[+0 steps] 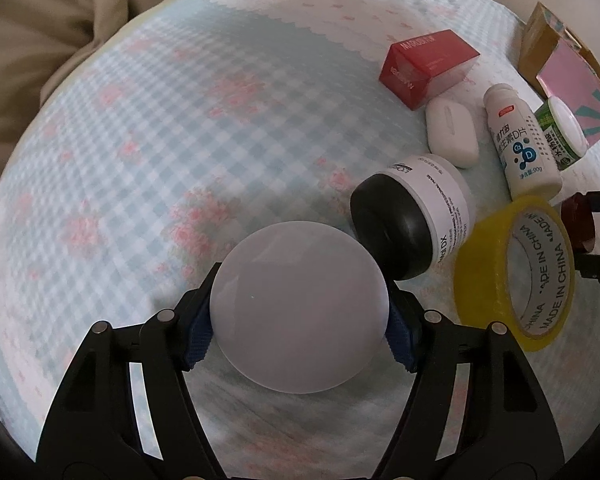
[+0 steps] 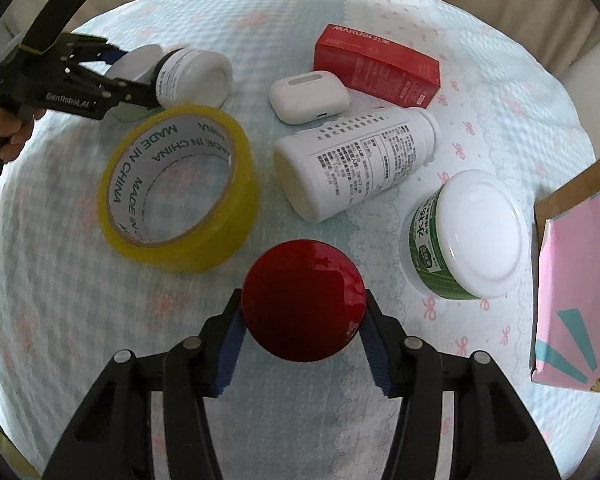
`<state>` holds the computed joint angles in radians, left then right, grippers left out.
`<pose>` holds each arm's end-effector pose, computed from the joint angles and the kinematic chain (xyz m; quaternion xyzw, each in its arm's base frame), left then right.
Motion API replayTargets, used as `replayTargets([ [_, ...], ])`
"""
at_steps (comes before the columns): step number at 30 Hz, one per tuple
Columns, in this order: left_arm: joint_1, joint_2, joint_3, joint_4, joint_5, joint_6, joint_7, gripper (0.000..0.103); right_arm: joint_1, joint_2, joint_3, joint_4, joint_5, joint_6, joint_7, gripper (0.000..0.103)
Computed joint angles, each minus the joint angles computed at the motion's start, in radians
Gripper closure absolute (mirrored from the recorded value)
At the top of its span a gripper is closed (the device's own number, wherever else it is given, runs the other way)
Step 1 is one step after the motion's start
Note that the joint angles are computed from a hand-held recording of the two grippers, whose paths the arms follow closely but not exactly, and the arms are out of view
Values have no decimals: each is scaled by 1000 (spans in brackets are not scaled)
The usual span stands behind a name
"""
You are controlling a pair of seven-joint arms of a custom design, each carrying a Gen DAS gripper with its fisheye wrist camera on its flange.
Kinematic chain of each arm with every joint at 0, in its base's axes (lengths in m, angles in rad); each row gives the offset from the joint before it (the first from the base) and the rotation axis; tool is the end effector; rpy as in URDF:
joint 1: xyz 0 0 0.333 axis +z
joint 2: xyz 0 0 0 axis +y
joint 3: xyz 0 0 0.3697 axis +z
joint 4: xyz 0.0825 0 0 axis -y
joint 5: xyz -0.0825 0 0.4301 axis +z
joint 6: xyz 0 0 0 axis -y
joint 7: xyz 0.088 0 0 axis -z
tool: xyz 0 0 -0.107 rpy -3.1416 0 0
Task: Organize rigid objects
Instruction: 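Carry both jars into the cardboard box and open both tools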
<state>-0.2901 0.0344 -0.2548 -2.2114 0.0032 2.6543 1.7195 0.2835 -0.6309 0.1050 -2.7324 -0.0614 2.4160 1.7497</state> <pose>0.5184 -0.3132 0.4327 -0.4155 0.8865 -0.1711 0.1100 0.3503 0.1432 0.4579 -0.7757 0.6095 -0.1230 0.1082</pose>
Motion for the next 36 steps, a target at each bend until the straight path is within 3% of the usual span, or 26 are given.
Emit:
replayTargets([
  [8, -1, -154, 7, -89, -31, -25, -99, 35, -19, -61, 2, 23, 1, -26, 33, 53],
  [15, -13, -349, -5, -108, -53, -121, -246, 35, -25, -212, 29, 87, 11, -153, 111, 53],
  [21, -42, -452, -43, -17, -61, -250, -385, 35, -48, -294, 46, 197, 39, -301, 220, 53],
  [30, -98, -397, -141, 192, -1, -327, -576, 35, -120, -368, -17, 347, -18, -476, 188, 53],
  [36, -129, -241, -242, 392, 180, -365, -797, 35, -197, -398, -124, 377, -52, -498, 68, 53],
])
